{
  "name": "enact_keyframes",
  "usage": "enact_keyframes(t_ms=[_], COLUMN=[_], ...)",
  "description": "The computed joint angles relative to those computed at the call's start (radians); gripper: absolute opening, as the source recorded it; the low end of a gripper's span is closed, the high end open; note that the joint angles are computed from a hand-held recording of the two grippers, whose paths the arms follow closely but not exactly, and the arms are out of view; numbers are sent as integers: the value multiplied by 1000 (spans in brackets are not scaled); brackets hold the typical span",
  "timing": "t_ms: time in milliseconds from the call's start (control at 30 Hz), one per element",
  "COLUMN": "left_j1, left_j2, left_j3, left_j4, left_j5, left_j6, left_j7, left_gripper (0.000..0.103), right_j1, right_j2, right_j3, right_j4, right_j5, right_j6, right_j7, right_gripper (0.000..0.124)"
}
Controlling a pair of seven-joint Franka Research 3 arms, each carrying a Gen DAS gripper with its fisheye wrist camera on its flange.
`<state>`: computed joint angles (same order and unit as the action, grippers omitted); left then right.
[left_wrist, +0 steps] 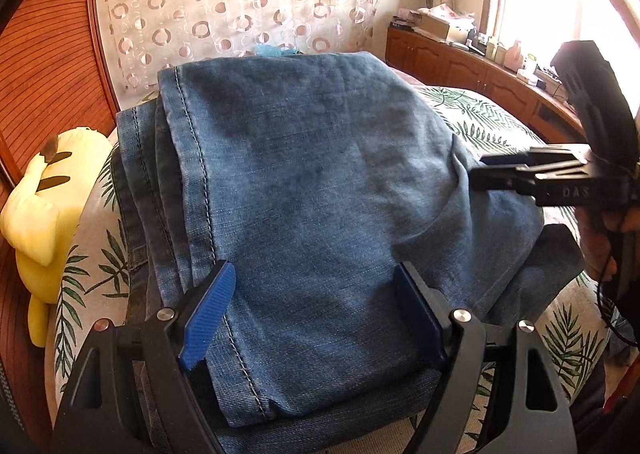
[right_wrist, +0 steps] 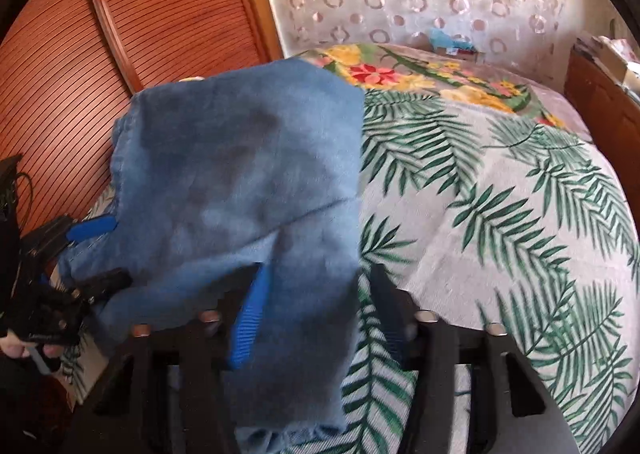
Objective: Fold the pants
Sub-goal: 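Open the left tool over the stack while the right tool withdraws, then lower the right tool onto the jeans stack edge and close it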
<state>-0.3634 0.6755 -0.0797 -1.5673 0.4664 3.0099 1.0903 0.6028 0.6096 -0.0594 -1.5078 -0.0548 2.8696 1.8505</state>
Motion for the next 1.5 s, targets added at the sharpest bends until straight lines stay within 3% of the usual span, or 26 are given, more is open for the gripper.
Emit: enact_keyframes(t_ms=[67, 167, 233, 433, 600, 767, 867, 1000, 1300, 1433, 1500], left_j1=[1, 8, 10, 1, -9, -10, -8, -9, -3, 4, 8], left_j2=[0, -1, -1, -1, -4, -3, -3, -1, 0, 1, -3], left_j3=[-1, -9, -11, -3, 9, 9, 8, 8, 2, -6, -9], left_j4=[-1, -2, -3, -1, -5, -3, -2, 3, 3, 1, -6], left_j5=[-2, -8, -11, -9, -2, 5, 6, 9, 8, 1, -2], left_j6=[0, 2, 2, -4, -3, -8, -10, -17, -15, -10, 1], left_j7=[0, 5, 9, 6, -6, -10, -10, -9, -8, -1, 1], left_gripper=[81, 81, 81, 81, 81, 81, 81, 81, 81, 82, 81], right_j1=[-13, -10, -20, -40, 20, 73, 32, -80, -98, -94, -79], right_j2=[-16, -80, -126, -147, -135, -122, -120, -97, 33, 38, 22], right_j3=[21, 17, 22, 35, -25, -92, -49, 78, 122, 130, 113], right_j4=[-16, -104, -177, -218, -207, -204, -206, -180, 29, 36, 5], right_j5=[9, 5, 18, 49, 8, -49, -28, 69, 147, 169, 176], right_j6=[-8, 40, 87, 98, 97, 105, 119, 152, 18, 28, 68], right_j7=[-29, -28, -30, -48, 4, 103, 90, -22, -180, -236, -230], right_gripper=[6, 3, 2, 1, 3, 38, 42, 43, 43, 10, 7])
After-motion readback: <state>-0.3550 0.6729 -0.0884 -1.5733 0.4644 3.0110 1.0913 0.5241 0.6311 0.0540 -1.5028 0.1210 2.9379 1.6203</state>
